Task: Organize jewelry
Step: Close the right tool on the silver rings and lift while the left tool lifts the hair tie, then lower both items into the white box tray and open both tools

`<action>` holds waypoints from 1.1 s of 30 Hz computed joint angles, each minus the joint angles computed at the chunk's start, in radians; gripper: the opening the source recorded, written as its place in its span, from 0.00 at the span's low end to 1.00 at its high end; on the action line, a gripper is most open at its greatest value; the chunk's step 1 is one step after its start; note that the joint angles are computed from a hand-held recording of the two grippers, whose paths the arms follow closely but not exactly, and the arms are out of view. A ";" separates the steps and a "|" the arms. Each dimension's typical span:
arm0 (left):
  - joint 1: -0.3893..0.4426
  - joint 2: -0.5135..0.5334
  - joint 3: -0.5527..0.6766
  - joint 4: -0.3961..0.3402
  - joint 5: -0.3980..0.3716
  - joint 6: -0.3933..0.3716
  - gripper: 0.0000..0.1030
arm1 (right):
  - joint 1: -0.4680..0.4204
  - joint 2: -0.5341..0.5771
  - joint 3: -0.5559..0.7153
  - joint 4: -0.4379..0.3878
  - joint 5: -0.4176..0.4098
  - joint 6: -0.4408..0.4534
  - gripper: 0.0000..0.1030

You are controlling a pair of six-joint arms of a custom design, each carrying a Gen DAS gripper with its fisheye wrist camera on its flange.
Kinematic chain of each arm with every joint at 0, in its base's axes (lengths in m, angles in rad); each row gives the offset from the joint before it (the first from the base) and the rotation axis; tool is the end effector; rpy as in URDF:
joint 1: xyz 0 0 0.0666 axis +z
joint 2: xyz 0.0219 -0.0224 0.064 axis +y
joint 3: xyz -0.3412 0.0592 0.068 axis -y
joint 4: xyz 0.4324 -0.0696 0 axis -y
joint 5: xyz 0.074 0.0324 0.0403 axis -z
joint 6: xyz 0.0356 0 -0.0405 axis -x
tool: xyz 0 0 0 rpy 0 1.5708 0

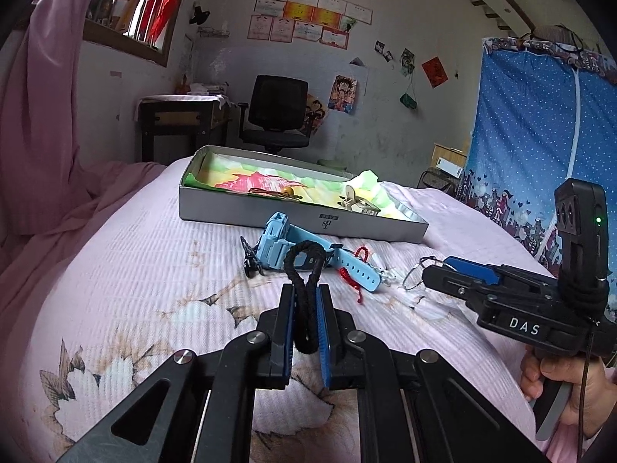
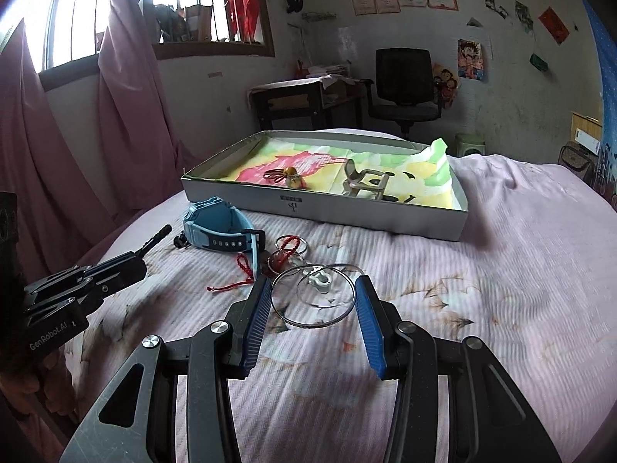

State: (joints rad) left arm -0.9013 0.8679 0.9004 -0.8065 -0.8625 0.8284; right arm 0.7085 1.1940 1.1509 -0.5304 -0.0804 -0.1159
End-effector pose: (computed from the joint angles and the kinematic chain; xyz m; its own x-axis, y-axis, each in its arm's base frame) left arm 0.2410 -0.2616 0.3809 -0.4208 -0.2407 -0.8746 -0.2026 0.9647 -0.1680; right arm 0.3655 0.3164 0.3947 -0.4902 -0.2682 -0.8293 -0.6475 0.7490 0.1404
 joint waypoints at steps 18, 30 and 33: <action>0.234 0.053 0.126 0.131 0.212 -0.221 0.10 | -0.035 0.102 0.132 0.079 -0.026 0.005 0.39; 0.410 0.244 0.285 0.074 0.433 -0.197 0.10 | -0.038 0.322 0.368 0.079 0.005 0.045 0.39; 0.424 0.286 0.312 0.042 0.467 -0.172 0.10 | -0.049 0.359 0.413 0.047 0.033 0.056 0.39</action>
State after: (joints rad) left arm -0.4775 1.1537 1.2126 -0.7646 -0.3951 0.6561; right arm 0.6591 1.5530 1.5637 -0.4832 -0.0475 -0.0602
